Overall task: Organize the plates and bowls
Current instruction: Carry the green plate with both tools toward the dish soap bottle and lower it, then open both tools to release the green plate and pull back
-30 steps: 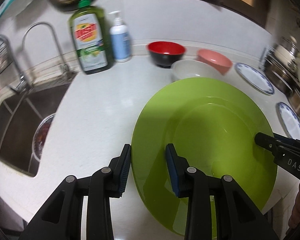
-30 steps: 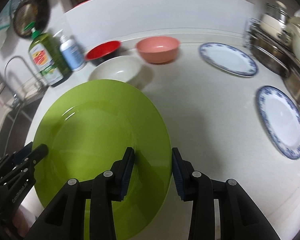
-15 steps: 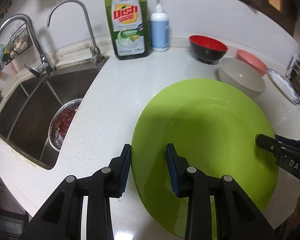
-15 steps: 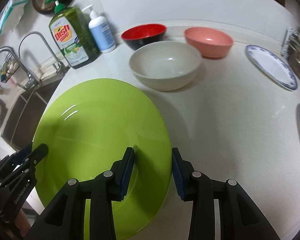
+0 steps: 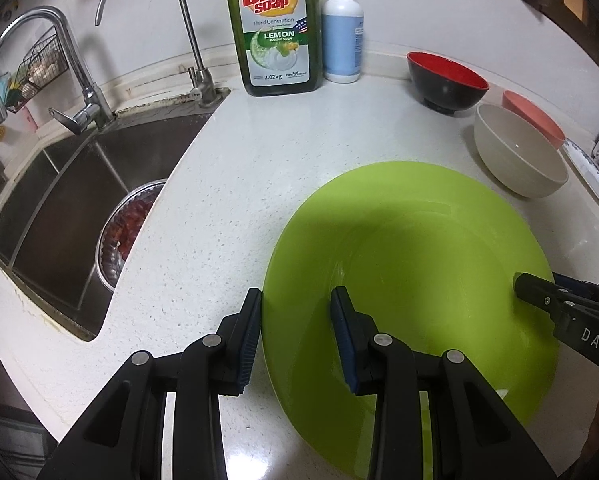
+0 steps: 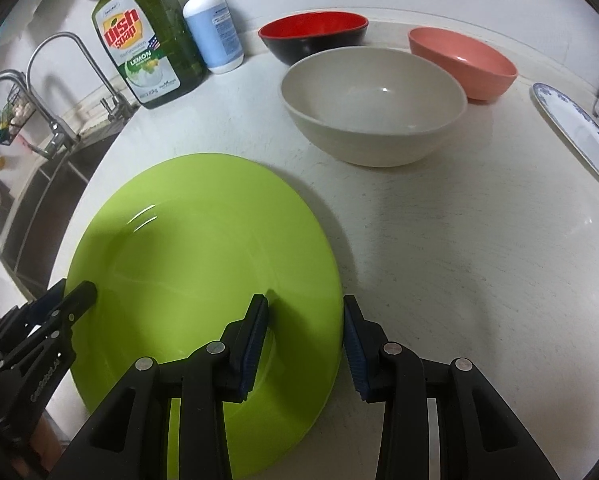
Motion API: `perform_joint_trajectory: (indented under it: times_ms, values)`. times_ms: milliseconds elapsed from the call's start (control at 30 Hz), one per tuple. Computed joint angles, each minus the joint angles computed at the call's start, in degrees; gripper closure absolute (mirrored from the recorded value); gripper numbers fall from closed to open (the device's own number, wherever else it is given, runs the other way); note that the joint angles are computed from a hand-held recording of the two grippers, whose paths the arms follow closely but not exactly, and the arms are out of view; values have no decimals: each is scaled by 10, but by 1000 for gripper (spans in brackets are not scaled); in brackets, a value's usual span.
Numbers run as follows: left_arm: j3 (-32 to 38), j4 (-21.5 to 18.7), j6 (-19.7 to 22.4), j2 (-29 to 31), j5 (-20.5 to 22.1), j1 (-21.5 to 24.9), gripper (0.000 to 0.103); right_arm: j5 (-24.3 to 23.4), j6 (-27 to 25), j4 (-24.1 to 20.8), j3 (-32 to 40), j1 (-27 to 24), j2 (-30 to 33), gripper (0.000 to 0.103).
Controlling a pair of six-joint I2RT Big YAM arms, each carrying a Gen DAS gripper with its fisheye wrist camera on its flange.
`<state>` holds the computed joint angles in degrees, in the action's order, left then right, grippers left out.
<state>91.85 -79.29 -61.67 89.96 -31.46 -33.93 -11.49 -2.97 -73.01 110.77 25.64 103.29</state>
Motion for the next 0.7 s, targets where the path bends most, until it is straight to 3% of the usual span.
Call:
perform_joint_trajectory:
  times_ms: [267,400,467,533,567,700]
  values:
    - [-7,3,-7,-3,10,2,68,7,-8,5,-1,4,-1,65]
    - [-3,-4,-3,0,-7,-3,68,8,-8,8,-2,6,-2,64]
    - [-4,-1,-2,-3,-8,-3,62,5,-3,6,-1,5,-1,64]
    - [-3,-3,-9,-5,-13,-2,46,4,1,8,-2,4,-2,63]
    - [-2,-4,-9,-5,-16,-3,46,5,2,10,-3,4,-3,62]
    - [15,-21,-6,-2,-36,-8,33,18,6,32,-15,5,-17,44]
